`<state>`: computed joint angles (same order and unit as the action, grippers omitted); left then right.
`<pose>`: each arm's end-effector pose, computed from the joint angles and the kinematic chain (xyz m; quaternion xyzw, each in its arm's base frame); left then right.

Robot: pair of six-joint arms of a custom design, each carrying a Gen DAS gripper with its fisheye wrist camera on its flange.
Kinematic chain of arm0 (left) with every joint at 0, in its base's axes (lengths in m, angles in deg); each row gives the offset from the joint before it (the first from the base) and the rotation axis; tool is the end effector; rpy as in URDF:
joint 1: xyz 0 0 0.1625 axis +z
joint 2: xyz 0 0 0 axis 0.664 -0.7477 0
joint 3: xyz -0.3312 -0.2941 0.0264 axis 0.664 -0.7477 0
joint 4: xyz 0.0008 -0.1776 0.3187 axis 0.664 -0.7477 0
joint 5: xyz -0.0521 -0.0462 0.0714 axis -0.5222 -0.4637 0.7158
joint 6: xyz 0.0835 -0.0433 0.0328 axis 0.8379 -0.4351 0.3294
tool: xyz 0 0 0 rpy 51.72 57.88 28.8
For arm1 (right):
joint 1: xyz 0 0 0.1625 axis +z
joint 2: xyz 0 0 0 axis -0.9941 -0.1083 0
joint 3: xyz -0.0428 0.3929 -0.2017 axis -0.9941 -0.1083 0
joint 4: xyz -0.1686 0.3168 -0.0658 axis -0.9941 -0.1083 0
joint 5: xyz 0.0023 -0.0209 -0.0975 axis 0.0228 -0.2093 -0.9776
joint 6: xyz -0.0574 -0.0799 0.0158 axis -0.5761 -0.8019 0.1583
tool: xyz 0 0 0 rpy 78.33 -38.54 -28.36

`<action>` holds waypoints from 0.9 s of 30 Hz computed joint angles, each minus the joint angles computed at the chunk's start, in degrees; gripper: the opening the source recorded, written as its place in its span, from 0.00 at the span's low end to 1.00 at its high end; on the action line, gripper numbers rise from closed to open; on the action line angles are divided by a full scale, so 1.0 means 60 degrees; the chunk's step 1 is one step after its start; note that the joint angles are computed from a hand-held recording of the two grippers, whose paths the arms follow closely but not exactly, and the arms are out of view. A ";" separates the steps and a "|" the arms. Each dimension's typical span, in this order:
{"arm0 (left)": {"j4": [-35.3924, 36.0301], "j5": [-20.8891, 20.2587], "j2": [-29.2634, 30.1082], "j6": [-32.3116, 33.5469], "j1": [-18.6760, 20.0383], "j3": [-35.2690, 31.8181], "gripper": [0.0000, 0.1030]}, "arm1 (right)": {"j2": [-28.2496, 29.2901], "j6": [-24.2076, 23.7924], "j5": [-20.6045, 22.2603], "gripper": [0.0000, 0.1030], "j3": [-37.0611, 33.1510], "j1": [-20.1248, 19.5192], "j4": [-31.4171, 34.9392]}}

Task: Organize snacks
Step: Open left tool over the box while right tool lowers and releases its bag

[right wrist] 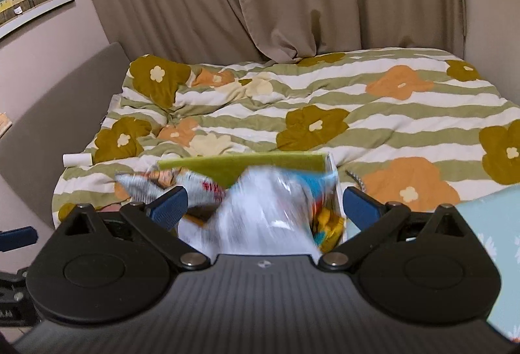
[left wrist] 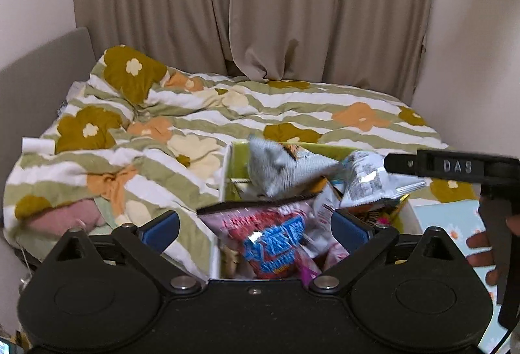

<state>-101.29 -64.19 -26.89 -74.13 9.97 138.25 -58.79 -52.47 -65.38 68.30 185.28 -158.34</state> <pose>-0.3000 -0.7223 0.1715 0.1585 0.8450 -0.3957 0.3229 0.2561 -0.7945 0.2862 0.1751 -0.8846 0.3694 0.2246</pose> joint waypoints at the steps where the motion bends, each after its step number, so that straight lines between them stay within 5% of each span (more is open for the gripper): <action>1: -0.0048 0.0047 -0.0012 -0.0087 -0.0055 0.0079 0.98 | -0.0129 -0.0076 0.0007 1.00 0.0240 0.0007 -0.0131; 14: -0.2003 0.1234 -0.0033 0.0018 -0.1407 0.1248 0.99 | -0.2452 -0.1039 0.0680 1.00 0.3277 0.0329 -0.1855; 21: -0.3054 0.1793 0.0125 0.0120 -0.2222 0.1811 1.00 | -0.3947 -0.1373 -0.0156 1.00 0.4633 0.0546 -0.2278; 27: -0.2843 0.2273 0.0237 -0.0483 -0.2753 0.2289 1.00 | -0.5002 -0.1415 -0.1224 1.00 0.5891 0.0518 -0.2475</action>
<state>-118.35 -50.55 -25.46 -77.02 -6.55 151.99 -88.80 -60.96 -72.72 103.65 188.39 -173.19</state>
